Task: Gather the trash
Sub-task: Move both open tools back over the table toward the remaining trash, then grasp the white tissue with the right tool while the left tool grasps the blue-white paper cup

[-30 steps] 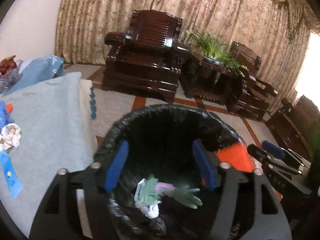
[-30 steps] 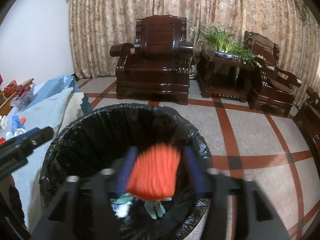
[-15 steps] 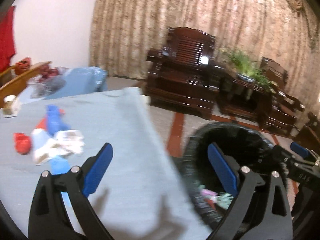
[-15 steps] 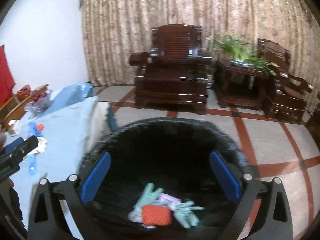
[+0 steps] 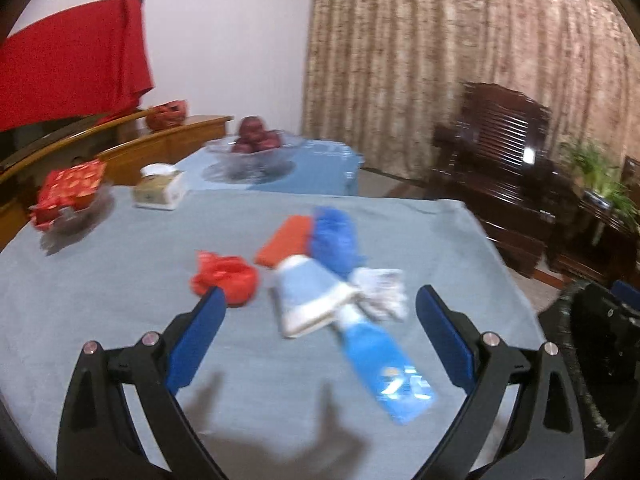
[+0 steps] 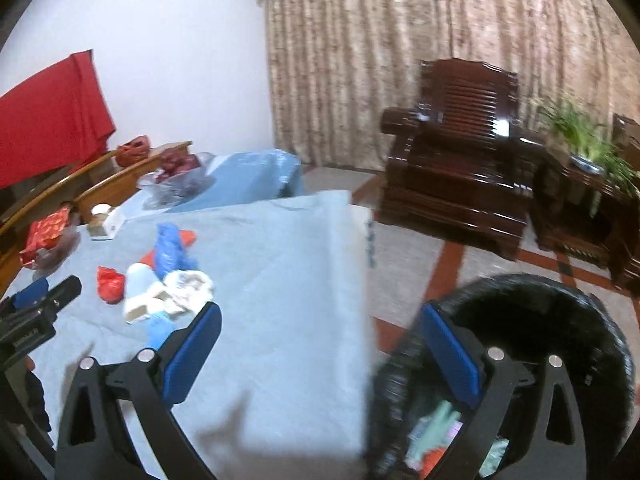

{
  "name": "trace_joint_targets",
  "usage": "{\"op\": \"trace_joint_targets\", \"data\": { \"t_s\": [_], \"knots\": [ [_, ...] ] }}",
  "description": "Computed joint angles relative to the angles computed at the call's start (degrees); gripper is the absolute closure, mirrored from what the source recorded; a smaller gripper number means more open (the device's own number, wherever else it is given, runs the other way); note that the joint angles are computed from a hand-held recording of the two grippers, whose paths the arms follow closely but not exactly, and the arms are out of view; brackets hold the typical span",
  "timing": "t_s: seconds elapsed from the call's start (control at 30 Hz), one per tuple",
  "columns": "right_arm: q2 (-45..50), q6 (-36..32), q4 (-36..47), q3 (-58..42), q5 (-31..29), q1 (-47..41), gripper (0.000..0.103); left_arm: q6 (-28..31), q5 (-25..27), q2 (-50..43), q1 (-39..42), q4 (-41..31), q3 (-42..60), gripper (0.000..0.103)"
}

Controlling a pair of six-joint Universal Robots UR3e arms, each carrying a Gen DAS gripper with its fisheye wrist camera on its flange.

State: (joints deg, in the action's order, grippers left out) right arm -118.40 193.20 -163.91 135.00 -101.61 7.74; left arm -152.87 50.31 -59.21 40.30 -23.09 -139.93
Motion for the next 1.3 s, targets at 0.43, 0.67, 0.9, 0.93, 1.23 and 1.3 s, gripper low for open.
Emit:
{"op": "trace_joint_targets", "data": {
  "t_s": [0.43, 0.67, 0.9, 0.93, 1.23, 1.3],
  "knots": [
    [32.1, 1.99, -12.13, -18.2, -4.41, 11.4, 0.006, -2.69, 4.87, -19.8, -0.22, 16.86, 3.04, 0.01],
    [44.22, -0.06, -11.74, -28.55, -2.52, 12.32, 0.009, -4.13, 7.17, -28.77, -1.73, 23.48, 5.25, 0.01],
    [51.76, -0.69, -8.12, -36.41, -0.76, 12.7, 0.015, -4.57, 7.79, -33.46, -1.92, 25.23, 7.77, 0.01],
    [52.42, -0.77, -7.66, -37.1, -0.48, 12.69, 0.017, -4.59, 7.77, -33.9, -1.88, 25.36, 7.99, 0.01],
    [56.52, -2.73, 0.03, -43.02, 5.8, 11.33, 0.051, -4.58, 7.74, -36.12, -2.13, 25.5, 9.38, 0.011],
    [56.48, -3.2, 0.98, -42.86, 10.08, 10.14, 0.069, -4.46, 7.66, -36.35, -2.65, 24.98, 9.72, 0.016]
  ]
}}
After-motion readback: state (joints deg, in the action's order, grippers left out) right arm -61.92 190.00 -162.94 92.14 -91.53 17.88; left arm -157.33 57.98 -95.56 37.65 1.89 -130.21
